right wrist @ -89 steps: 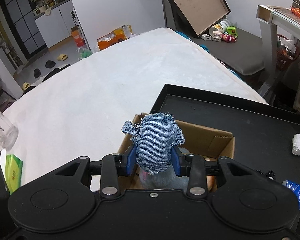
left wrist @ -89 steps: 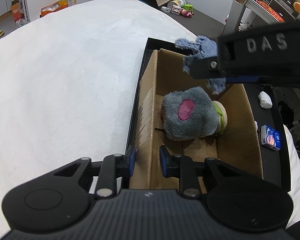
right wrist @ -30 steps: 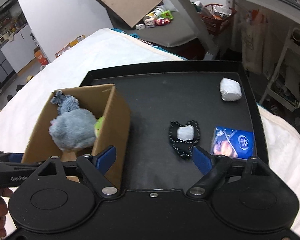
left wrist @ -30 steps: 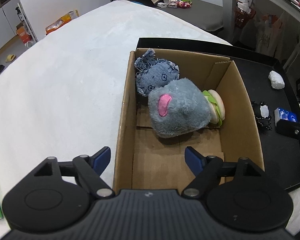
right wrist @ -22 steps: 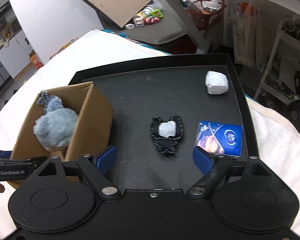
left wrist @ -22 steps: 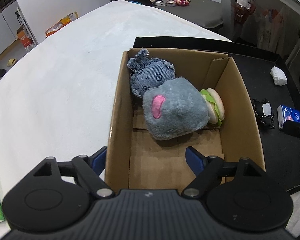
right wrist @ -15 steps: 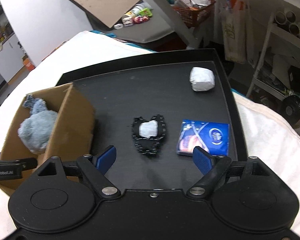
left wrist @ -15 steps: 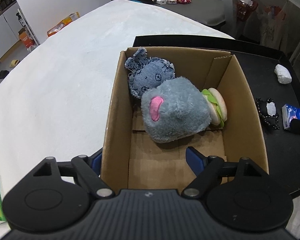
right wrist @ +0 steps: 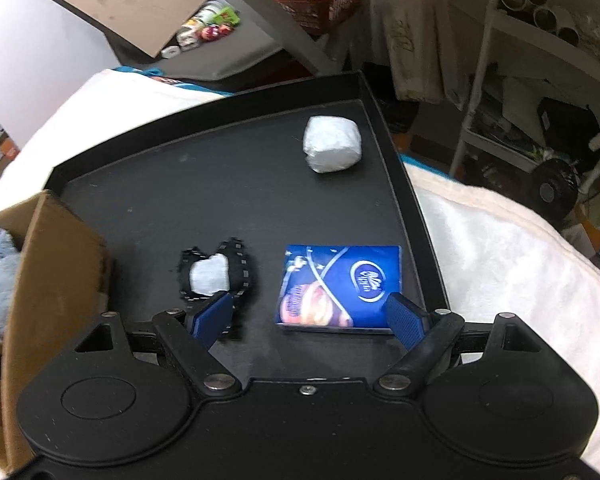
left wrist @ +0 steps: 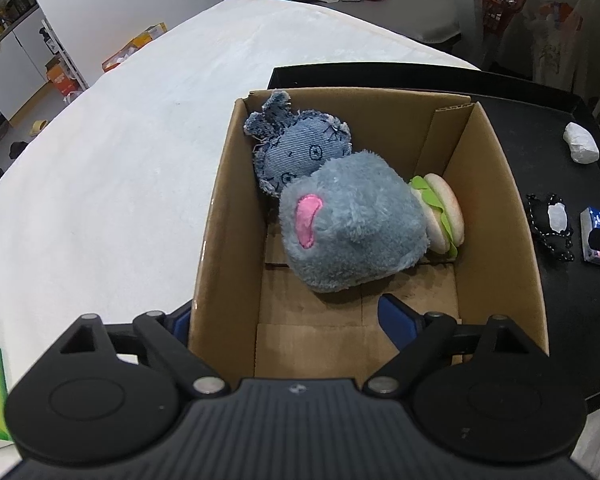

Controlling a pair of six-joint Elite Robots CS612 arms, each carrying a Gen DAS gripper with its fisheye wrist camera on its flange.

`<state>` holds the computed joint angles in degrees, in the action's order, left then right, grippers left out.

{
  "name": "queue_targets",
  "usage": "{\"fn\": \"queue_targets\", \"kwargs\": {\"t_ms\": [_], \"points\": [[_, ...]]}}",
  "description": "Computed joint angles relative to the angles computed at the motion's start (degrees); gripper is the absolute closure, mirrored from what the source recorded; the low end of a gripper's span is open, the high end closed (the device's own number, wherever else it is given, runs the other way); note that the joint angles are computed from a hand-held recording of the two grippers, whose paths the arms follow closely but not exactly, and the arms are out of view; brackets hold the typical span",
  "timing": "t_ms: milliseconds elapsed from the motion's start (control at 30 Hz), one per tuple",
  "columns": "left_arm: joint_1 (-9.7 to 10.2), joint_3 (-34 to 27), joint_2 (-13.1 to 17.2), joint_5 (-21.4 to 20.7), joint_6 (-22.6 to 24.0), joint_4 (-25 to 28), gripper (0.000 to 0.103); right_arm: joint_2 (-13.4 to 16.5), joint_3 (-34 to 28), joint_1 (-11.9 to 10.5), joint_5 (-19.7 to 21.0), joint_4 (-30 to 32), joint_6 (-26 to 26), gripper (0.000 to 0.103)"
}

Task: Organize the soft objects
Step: 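Move the right gripper to the blue tissue pack and grasp it, then carry the blue tissue pack into the box and release it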

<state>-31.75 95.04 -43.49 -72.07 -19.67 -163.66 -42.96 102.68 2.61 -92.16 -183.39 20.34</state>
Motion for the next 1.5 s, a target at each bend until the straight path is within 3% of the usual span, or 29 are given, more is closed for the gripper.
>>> {"fn": "queue_targets", "kwargs": {"t_ms": [433, 633, 1067, 1500], "points": [[0.01, -0.4, 0.28, 0.05, -0.02, 0.29, 0.014, 1.52, -2.11, 0.06, -2.98, 2.46, 0.26, 0.021], [0.26, -0.39, 0.29, -0.76, 0.09, 0.0, 0.014, 2.0, -2.23, 0.63, -5.21, 2.49, -1.75, 0.032], [0.76, 1.27, -0.82, -2.72, 0.55, -2.92, 0.014, -0.28, -0.71, 0.76, -4.6, 2.05, -0.54, 0.032], [1.9, 3.79, -2.46, -5.24, 0.18, -6.83, 0.014, -2.87, -0.23, 2.63, -2.67, 0.87, -2.4, 0.032]]}}
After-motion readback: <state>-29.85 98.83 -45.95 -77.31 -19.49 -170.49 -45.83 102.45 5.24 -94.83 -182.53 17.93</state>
